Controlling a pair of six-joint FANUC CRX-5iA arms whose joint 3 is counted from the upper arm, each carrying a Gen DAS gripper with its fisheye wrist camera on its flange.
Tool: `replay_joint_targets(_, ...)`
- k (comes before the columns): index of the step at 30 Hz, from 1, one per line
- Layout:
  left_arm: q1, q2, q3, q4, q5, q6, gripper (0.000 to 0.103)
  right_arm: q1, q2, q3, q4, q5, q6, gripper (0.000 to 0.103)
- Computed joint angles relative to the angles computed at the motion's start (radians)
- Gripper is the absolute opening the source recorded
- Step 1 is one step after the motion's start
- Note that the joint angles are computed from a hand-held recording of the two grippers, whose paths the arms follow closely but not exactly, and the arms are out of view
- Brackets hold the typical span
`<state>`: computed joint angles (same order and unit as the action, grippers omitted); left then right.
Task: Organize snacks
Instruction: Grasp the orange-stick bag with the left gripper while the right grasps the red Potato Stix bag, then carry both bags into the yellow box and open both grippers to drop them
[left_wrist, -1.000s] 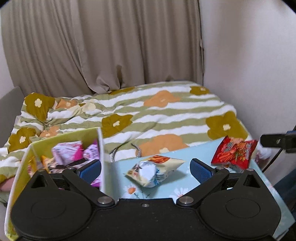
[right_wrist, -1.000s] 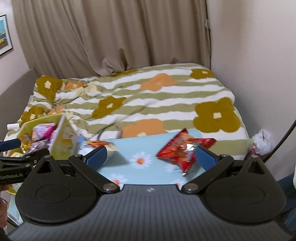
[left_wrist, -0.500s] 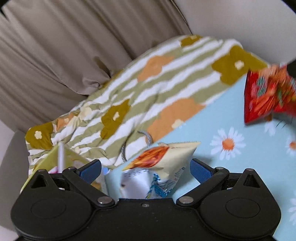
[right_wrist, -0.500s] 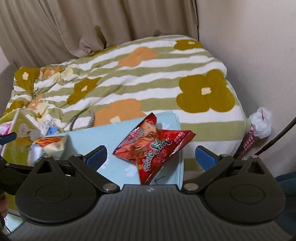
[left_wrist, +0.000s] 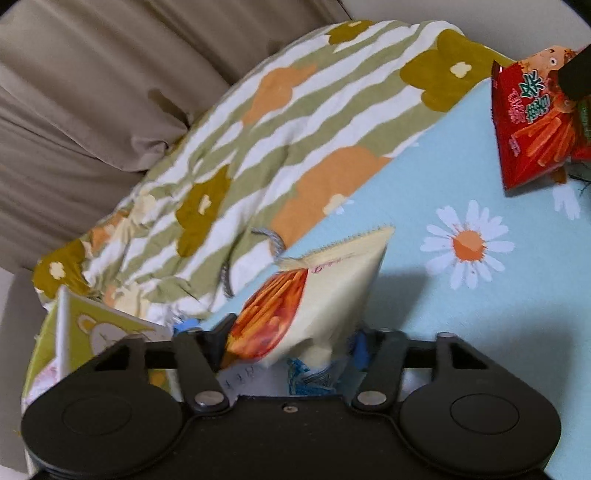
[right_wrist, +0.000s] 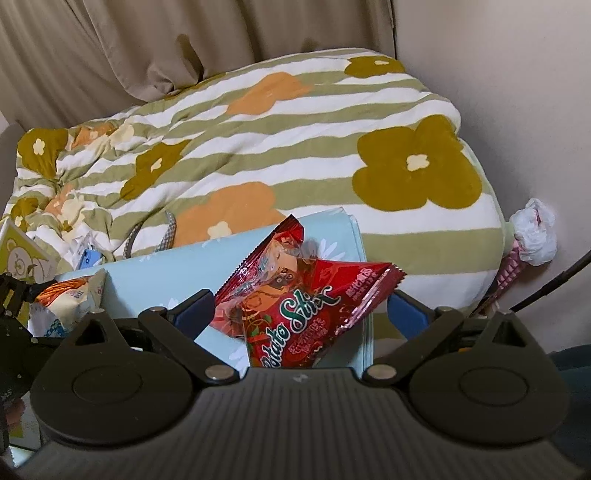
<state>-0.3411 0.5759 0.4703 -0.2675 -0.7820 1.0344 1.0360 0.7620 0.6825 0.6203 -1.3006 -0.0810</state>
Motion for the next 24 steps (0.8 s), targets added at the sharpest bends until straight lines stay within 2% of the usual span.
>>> replay_joint_targets(4, -0.004, -0.013, -0.017, -0.009, 0.005, 0.03, 0.052, -0.005, 0.015, 0.017, 0.001, -0.001, 0.016, 0.103)
replay_joint_targets(14, 0.0, -0.026, 0.002, 0.047, -0.077, 0.142, 0.052, -0.024, 0.039, 0.035, -0.025, 0.026, 0.063, 0.103)
replay_joint_targets(17, -0.002, -0.039, -0.003, 0.057, -0.085, 0.172, 0.052, -0.031, 0.034, 0.022, -0.039, 0.06, 0.071, 0.096)
replay_joint_targets(19, -0.004, -0.049, -0.009, 0.059, -0.087, 0.193, 0.052, -0.032, 0.034, 0.022, -0.043, 0.074, 0.082, 0.087)
replay_joint_targets(22, -0.003, -0.069, -0.022, 0.066, -0.087, 0.223, 0.052, -0.033, 0.037, 0.029, -0.044, 0.079, 0.103, 0.079)
replay_joint_targets(24, 0.0, -0.084, -0.035, 0.071, -0.081, 0.236, 0.052, -0.031, 0.027, 0.015, -0.036, 0.092, 0.099, 0.077)
